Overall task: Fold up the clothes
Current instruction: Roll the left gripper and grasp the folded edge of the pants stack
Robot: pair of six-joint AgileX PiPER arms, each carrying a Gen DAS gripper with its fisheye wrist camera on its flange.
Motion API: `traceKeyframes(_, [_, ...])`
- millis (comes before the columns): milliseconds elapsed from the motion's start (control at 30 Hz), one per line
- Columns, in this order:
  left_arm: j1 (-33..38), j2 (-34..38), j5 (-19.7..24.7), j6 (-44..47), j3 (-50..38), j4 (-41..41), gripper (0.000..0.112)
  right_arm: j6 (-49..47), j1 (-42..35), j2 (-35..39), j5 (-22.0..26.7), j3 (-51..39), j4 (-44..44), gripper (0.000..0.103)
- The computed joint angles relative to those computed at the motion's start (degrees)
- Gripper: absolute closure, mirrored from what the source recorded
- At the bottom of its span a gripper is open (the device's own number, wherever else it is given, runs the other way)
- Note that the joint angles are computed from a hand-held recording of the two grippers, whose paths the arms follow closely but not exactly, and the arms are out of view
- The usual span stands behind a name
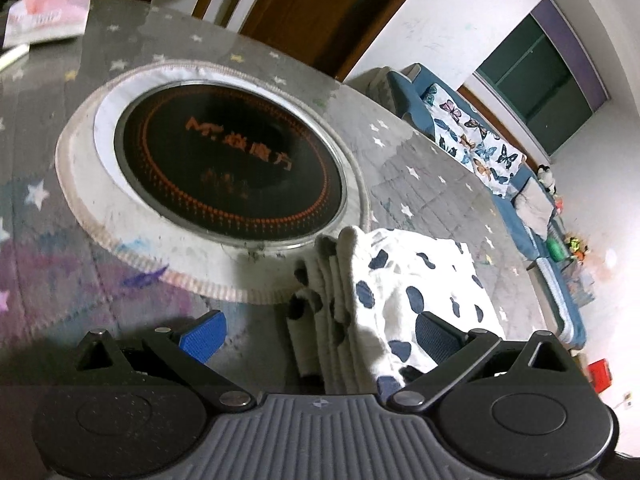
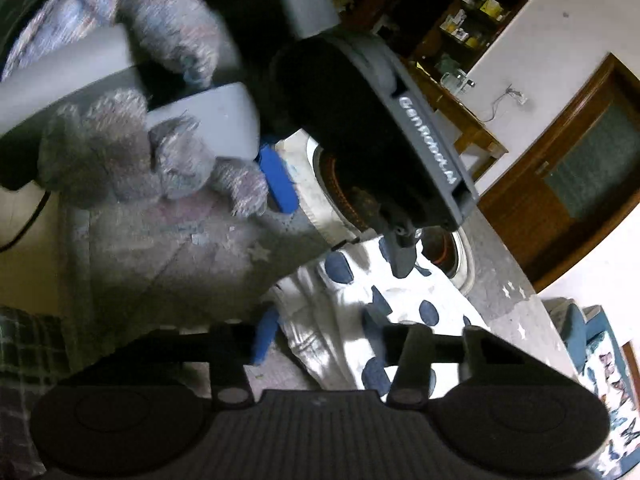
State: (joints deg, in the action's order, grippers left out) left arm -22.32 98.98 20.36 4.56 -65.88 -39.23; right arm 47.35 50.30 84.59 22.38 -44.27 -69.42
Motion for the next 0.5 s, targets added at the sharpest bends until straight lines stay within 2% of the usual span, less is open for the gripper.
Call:
traceKeyframes(100, [1.25, 0.21, 1.1, 6.11, 0.57, -7.98, 0.01, 2.55, -0.92, -1.65, -1.53, 0.62, -0.48, 0.073])
traceKeyframes(200, [2.06, 0.35, 2.41, 10.96, 1.11, -15.56, 0.01, 5.41, -1.76, -3.63, -2.61, 1.29, -1.41, 0.078])
traceKeyframes(400, [3.47, 0.43, 5.14, 19.01, 3.74, -32.12, 0.011, 5.35, -4.48, -7.05, -5.11, 1.95, 1.73, 0.083])
traceKeyframes(500, [4.45, 1.78, 8.37, 21.81, 3.71, -38.86, 0.013, 4.09, -5.54, -8.75, -6.18, 2.63, 3.69, 0.084])
